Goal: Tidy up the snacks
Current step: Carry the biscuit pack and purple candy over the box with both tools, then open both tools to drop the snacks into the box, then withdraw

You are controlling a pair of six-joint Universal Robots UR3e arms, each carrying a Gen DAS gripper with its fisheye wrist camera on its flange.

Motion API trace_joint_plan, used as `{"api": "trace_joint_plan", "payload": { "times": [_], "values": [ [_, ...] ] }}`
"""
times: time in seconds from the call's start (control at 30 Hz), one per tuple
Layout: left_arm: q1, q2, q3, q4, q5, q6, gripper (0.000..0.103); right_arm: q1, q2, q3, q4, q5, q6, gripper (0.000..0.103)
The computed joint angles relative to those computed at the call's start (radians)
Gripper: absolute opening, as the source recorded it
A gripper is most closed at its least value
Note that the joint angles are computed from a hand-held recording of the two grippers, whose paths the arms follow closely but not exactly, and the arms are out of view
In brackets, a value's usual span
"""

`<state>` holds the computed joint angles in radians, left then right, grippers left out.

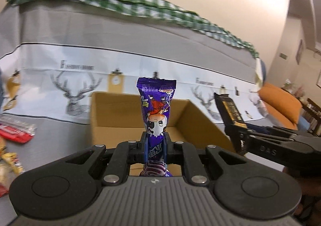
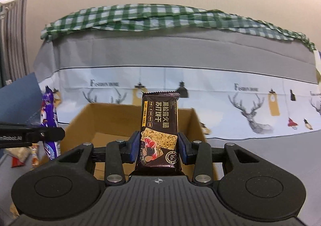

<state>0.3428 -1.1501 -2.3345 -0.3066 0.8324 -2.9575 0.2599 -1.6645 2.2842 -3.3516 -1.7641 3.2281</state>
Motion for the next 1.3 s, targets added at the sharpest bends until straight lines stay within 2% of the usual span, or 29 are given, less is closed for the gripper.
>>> {"api": "trace_joint_plan", "payload": {
  "times": [0.2, 0.37, 0.6, 1.3],
  "values": [
    [-0.117, -0.095, 0.019, 0.101, 0.051, -0.032, 0.014, -0.070, -0.055, 0.040, 0.029, 0.029, 0.051, 0.041],
    [-0.154, -0.109, 0.013, 0.122, 0.057, -0.023, 0.014, -0.050, -0.035, 0.016, 0.044, 0.011, 0.063, 0.041],
    [-0.152, -0.108, 0.014, 0.098, 0.049, 0.013, 0.014, -0.020, -0.008, -0.011, 0.047, -0.011, 0.051, 0.041],
    [-0.157, -0.105, 0.012, 0.105, 0.052, 0.028, 0.014, -0.027, -0.015, -0.013, 0.059, -0.007, 0.051, 0.041]
  ]
}}
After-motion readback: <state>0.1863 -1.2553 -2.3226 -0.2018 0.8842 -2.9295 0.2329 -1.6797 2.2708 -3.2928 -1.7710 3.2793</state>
